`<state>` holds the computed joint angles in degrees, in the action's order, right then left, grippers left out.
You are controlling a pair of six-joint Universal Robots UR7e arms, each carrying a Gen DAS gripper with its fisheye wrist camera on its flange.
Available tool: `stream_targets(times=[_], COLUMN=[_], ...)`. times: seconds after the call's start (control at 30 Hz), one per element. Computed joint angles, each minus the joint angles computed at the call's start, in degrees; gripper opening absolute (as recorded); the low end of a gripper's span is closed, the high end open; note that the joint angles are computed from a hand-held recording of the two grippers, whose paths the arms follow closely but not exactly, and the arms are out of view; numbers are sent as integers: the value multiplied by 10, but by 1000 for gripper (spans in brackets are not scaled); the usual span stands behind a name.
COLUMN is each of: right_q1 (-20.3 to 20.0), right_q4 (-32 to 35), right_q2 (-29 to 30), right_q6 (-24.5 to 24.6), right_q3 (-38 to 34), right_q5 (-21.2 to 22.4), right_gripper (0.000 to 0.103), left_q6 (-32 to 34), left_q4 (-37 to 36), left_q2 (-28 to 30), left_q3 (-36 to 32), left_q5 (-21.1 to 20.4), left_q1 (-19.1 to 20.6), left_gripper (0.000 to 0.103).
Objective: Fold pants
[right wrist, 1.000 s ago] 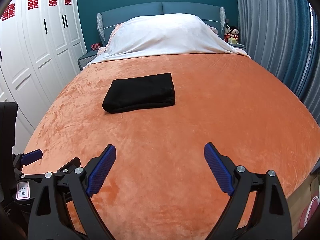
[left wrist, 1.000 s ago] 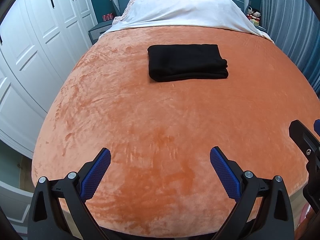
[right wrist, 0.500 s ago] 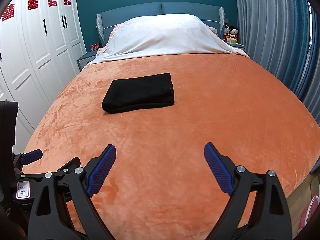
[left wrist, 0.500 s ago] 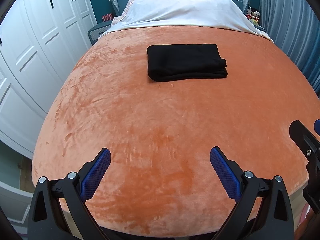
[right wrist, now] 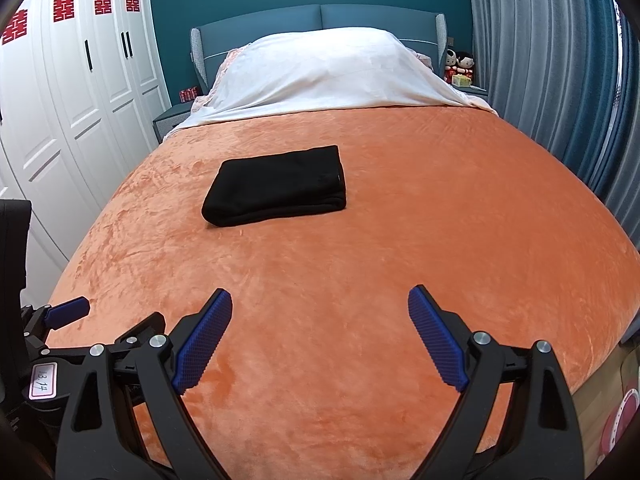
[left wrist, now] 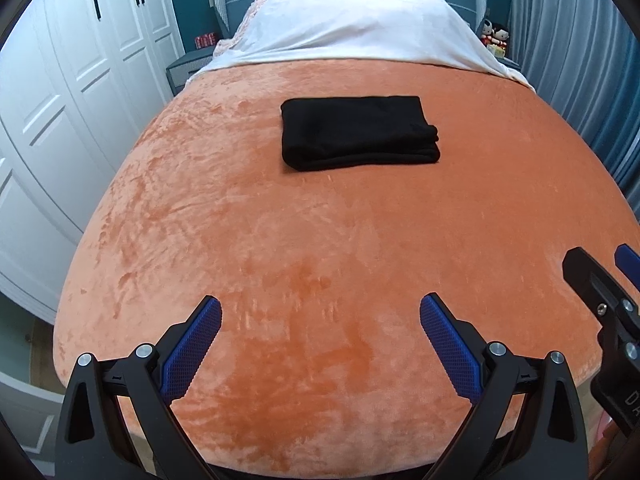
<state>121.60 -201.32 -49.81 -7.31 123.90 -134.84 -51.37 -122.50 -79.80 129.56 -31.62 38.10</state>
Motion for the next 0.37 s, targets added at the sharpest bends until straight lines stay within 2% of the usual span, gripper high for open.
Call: stream_targets(times=[0.1,0.17,0.27,0.37], right_q1=[2,4,5,11], right_q4=[0,-1,2,4], right_q2=[0,2,2,10], right_q6=[3,4,9,24], right_q3=[0,0,-1,-3], right_q5=[-3,-7,-10,-20], right_gripper=[88,89,89,89], left_q6=[-46,-68,-52,-61], left_q4=[69,99,76,88], left_q2=[3,3,-5,-7], left_q3=[-11,-19,-10,-8], left_q5=[22,14,3,7], left_q1=[-8,-5,-4,-7], left_gripper=[98,98,98,98])
